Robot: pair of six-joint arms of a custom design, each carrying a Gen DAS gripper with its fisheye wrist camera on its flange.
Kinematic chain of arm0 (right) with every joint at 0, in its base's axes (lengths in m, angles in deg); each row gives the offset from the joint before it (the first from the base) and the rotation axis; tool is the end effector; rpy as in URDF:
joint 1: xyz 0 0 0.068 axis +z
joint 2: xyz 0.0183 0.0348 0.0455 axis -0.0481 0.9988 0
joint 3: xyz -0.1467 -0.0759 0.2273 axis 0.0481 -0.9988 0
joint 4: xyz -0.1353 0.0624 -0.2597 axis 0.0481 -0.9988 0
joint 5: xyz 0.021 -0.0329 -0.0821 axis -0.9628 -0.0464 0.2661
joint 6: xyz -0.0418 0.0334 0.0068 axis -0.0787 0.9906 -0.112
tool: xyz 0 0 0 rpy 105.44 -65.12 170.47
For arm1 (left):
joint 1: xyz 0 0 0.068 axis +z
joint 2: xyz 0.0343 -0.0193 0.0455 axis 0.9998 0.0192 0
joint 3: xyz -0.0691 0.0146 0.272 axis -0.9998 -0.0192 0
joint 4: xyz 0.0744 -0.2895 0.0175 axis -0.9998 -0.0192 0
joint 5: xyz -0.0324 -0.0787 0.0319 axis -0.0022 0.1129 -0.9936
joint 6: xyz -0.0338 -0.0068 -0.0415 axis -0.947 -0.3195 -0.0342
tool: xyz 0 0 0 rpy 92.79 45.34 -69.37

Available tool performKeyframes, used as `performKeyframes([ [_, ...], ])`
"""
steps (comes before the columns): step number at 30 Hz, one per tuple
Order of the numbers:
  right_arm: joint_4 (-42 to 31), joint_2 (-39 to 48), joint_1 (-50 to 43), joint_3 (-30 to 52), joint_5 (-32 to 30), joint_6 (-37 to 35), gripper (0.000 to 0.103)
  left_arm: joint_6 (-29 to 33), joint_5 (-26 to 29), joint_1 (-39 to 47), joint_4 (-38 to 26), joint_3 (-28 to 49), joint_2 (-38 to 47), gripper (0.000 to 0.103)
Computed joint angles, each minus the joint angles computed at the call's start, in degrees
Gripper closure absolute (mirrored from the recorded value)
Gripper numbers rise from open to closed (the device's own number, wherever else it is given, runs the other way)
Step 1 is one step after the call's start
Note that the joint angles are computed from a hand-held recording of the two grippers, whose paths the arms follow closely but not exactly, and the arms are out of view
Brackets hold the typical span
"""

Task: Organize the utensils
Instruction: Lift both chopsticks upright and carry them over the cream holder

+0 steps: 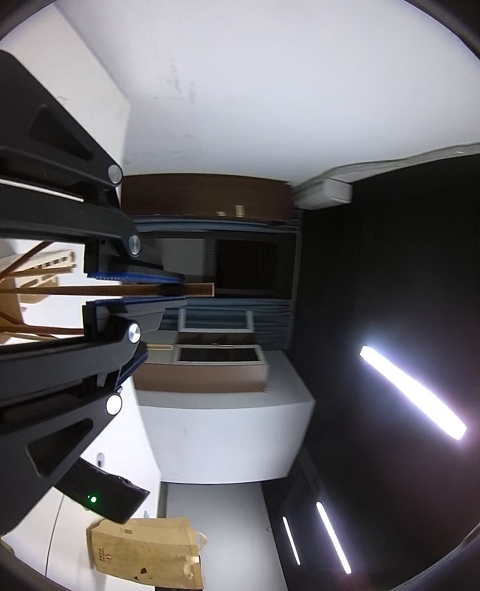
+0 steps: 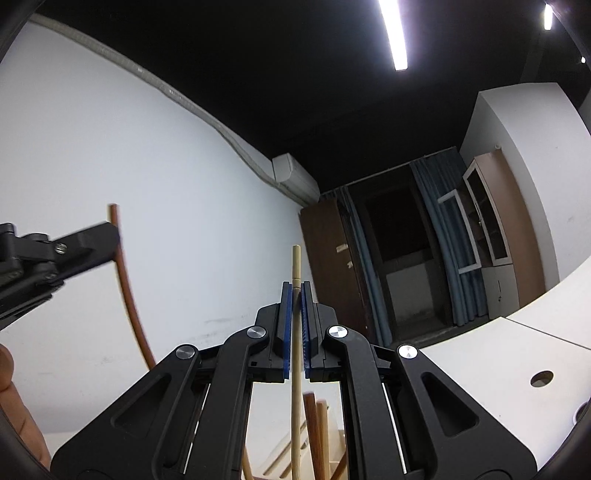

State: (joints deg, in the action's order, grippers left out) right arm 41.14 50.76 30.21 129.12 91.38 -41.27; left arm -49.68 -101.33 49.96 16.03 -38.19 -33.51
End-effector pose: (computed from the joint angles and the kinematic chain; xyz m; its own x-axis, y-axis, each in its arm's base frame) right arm 0.3673 0.2324 0.2184 0.1341 0.2738 -0.9524 -0.4518 0.8723 0.1872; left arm 0.2073 -0.1453 0.3341 0.0694 -0.0340 -0.9970 0.1730 0.9847 -0.0215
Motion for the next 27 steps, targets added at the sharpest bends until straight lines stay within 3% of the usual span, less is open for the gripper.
performKeyframes([
  [5,0.9,2.5,0.2,0.3,-0.2,-1.7,0.099,-1.4,0.1,1.0,-2.8,0.8,2.7,0.096],
  [12,0.7,2.2,0.7,-1.7,0.2,-2.6,0.099,-3.5,4.6,3.2,-6.2,-0.1,1.7,0.096],
  [21,-2.1,0.7,0.7,-4.0,-0.9,-2.9,0.099,-5.4,12.8,8.7,-6.4,-1.9,1.9,0.096],
  [27,-5.0,-0.7,0.4,-5.6,-1.5,-3.6,0.099,-5.3,13.8,9.2,-6.5,-3.0,1.6,0.096],
])
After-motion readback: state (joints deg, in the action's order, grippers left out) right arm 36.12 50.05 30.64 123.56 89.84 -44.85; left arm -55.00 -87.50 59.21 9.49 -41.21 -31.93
